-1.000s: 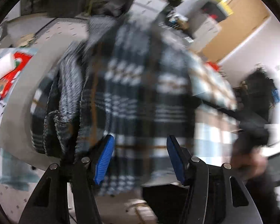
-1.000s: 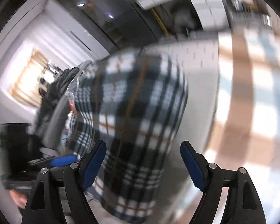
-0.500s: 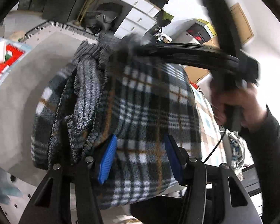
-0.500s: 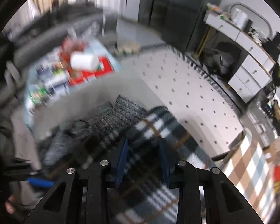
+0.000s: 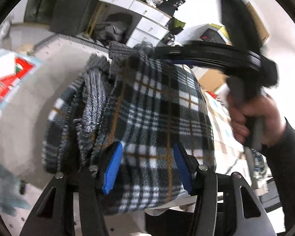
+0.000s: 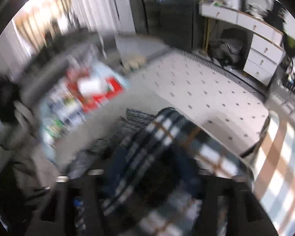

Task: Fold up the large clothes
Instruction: 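Carry the bundle with both tools and lower it onto the grey storage box, then open both tools and withdraw them from the bundle on the box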

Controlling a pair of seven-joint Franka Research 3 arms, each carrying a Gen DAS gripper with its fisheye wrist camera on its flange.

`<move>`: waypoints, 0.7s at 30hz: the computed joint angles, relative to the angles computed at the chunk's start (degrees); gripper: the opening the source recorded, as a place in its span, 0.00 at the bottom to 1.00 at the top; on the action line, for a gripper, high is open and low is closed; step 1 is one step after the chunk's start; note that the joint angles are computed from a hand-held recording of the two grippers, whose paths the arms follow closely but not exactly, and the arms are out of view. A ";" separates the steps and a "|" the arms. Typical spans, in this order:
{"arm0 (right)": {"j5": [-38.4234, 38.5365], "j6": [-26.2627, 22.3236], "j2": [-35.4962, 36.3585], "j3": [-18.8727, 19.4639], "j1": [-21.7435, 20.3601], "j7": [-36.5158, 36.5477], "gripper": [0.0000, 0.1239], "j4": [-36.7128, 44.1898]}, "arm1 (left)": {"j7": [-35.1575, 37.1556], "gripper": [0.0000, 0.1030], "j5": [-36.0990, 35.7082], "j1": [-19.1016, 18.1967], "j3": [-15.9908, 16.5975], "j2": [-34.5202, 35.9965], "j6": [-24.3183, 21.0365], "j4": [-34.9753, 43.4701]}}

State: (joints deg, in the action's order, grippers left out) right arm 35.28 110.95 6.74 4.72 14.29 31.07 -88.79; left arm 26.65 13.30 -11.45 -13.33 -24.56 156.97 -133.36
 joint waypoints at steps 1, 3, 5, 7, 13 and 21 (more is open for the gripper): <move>3.81 -0.53 -2.15 -0.82 -1.66 -2.71 0.63 -2.18 | -1.94 0.47 2.06 1.43 -2.16 -0.54 -2.46 1.10; 10.79 -1.77 -6.37 -3.06 -4.50 -8.59 0.66 -7.05 | -6.05 0.47 6.02 3.30 -5.32 -1.92 -4.59 2.21; 13.51 -3.62 -9.19 -5.02 -6.09 -12.08 0.77 -10.68 | -12.48 0.48 10.36 5.40 -9.06 -3.57 -7.35 3.36; 16.12 -3.78 -12.94 -7.28 -7.76 -15.53 0.79 -15.96 | -16.61 0.52 13.29 5.58 -11.09 -4.09 -10.47 4.80; 23.50 -9.45 -19.61 -14.04 -12.24 -24.63 0.83 -25.79 | -28.21 0.79 28.58 9.41 -25.06 0.45 -33.71 16.88; 31.26 -9.63 -28.62 -19.79 -15.23 -35.31 0.83 -36.18 | -35.11 0.99 48.63 10.55 -40.73 16.25 -63.90 32.38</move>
